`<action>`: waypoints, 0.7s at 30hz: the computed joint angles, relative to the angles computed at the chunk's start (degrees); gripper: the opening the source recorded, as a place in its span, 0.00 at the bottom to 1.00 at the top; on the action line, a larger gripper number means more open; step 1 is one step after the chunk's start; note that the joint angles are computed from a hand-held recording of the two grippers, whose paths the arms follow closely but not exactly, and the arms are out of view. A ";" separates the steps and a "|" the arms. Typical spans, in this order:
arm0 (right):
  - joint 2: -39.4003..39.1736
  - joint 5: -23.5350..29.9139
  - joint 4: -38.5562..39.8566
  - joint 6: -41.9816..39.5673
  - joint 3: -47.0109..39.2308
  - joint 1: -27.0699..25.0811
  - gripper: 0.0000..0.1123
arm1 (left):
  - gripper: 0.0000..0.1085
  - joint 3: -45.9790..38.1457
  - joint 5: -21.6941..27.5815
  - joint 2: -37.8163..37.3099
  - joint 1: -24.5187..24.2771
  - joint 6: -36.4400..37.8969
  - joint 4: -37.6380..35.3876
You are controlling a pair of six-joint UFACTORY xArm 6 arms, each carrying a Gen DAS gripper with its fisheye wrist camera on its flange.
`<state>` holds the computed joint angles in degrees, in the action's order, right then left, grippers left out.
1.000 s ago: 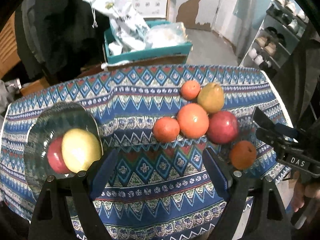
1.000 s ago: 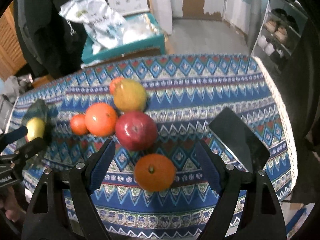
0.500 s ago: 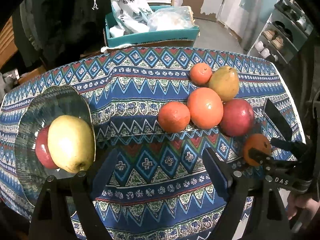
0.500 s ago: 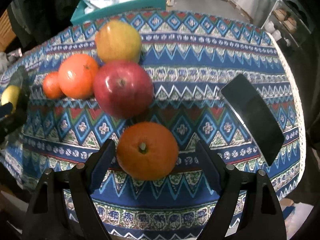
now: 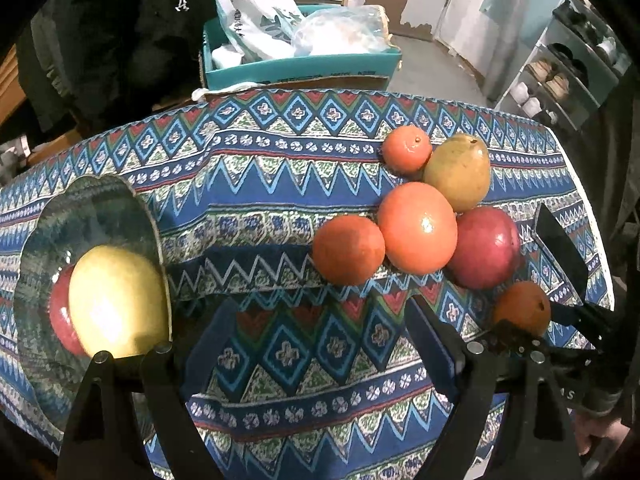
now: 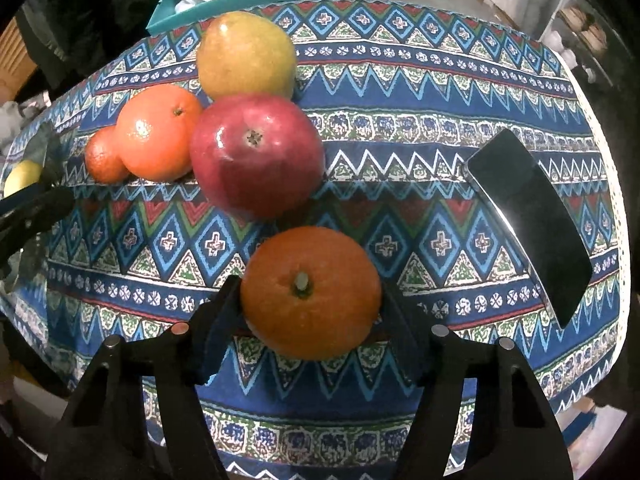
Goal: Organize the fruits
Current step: 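Move the right tool down onto the orange and close it, then lift the orange with the right tool while the left tool grasps the dark orange fruit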
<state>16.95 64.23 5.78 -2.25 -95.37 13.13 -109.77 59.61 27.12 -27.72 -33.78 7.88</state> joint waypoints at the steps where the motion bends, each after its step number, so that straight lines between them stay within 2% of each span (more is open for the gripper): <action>1: -0.33 -0.49 -0.01 0.12 0.49 -0.06 0.60 | 0.81 -0.85 0.23 0.67 0.01 0.21 0.06; 7: -1.61 -5.37 -1.90 2.73 1.79 -1.40 0.60 | 0.81 -7.15 2.12 5.50 -0.22 2.55 1.32; 12: -0.91 -7.51 -3.58 5.01 0.94 -2.63 0.60 | 0.81 -8.87 2.29 7.23 -0.12 3.81 1.32; 16: 0.87 -7.76 -3.05 5.75 -1.52 -3.85 0.60 | 0.81 -10.09 2.42 8.52 -0.02 4.21 1.38; 21: 3.43 -7.35 -3.09 6.33 -5.00 -4.35 0.60 | 0.80 -8.25 -0.42 7.78 0.27 4.42 2.16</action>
